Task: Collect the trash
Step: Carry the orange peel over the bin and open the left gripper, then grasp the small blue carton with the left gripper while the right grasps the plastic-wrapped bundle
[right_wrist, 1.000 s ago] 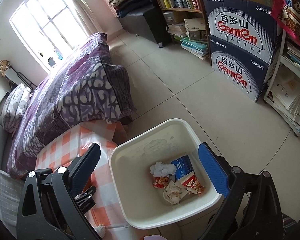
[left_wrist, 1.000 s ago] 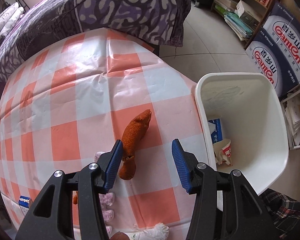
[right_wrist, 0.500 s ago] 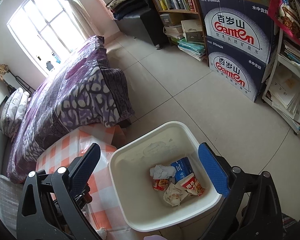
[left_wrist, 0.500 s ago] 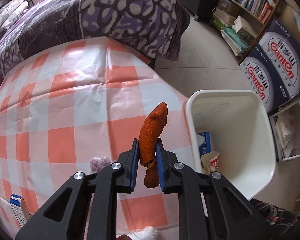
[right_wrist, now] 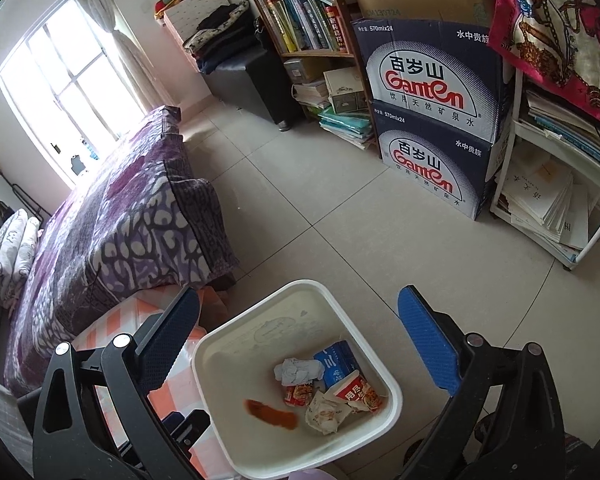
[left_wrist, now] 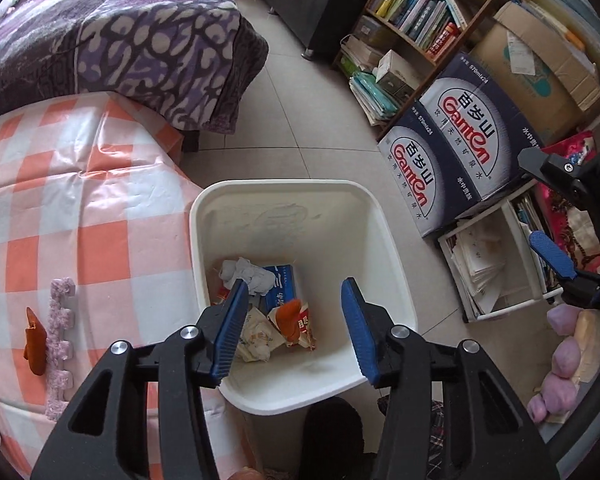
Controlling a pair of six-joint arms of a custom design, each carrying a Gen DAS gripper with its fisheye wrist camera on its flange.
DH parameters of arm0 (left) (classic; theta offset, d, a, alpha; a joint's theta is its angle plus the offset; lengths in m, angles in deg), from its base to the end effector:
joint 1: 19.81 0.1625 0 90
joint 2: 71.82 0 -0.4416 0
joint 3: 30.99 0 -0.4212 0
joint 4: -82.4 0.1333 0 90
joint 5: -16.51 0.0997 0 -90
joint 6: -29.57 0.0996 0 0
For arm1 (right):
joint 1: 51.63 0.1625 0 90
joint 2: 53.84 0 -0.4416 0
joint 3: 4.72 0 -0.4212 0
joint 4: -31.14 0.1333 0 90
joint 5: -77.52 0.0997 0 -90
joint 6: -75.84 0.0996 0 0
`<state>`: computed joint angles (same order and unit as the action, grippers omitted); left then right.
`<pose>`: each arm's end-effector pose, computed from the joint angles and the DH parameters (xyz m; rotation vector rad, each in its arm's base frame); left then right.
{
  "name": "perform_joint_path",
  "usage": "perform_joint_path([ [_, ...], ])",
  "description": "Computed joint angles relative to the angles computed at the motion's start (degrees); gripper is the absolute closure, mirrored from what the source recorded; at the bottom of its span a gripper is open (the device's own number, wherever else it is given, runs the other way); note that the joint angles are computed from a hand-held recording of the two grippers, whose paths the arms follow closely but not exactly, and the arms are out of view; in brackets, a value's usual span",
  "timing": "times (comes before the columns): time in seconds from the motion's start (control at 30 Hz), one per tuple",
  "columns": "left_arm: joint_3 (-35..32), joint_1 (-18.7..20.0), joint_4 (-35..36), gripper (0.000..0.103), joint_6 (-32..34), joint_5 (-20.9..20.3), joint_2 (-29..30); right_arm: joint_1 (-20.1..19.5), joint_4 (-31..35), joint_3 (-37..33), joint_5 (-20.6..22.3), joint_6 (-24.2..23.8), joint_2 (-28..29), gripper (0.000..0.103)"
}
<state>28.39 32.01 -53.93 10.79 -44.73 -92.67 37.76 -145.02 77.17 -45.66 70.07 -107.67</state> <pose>-0.3847 -0.7824 -0.0157 0.4116 2.6906 -0.4958 0.0707 -0.7566 0.3615 -0.2709 -2.2664 1.2116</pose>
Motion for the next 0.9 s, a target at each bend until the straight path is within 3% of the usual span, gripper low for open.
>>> perform_joint_path([
  [0.1, 3.0, -0.2, -0.4, 0.055, -1.4, 4.5, -2.3, 0.0, 2.2, 0.0, 0.5, 0.3, 0.1, 0.007],
  [0.23, 7.6, 0.0, 1.0, 0.052, -4.3, 12.0, -6.0, 1.0, 3.7, 0.0, -0.1, -2.6, 1.2, 0.007],
  [0.37, 12.4, 1.1, 2.7, 0.051, -9.5, 16.5, -10.1, 2.3, 4.9, 0.4, -0.8, -5.6, 2.7, 0.007],
  [0.5, 16.5, 1.9, 5.5, 0.043, -14.1, 20.3, -13.7, 3.7, 6.9, 1.0, -1.2, -8.2, 4.2, 0.007],
  [0.6, 19.2, 2.4, 7.8, 0.035, -17.2, 22.5, -16.3, 4.8, 8.7, 1.4, -1.5, -10.5, 5.4, 0.007],
  [0.67, 20.8, 3.1, 9.9, 0.024, -19.5, 23.2, -18.3, 5.5, 10.2, 1.8, -1.7, -12.4, 6.0, 0.007],
  [0.9, 24.9, 6.4, 19.8, 0.021, -29.3, 22.1, -24.9, 7.1, 24.2, 2.0, -0.2, -24.4, 8.0, 0.007],
])
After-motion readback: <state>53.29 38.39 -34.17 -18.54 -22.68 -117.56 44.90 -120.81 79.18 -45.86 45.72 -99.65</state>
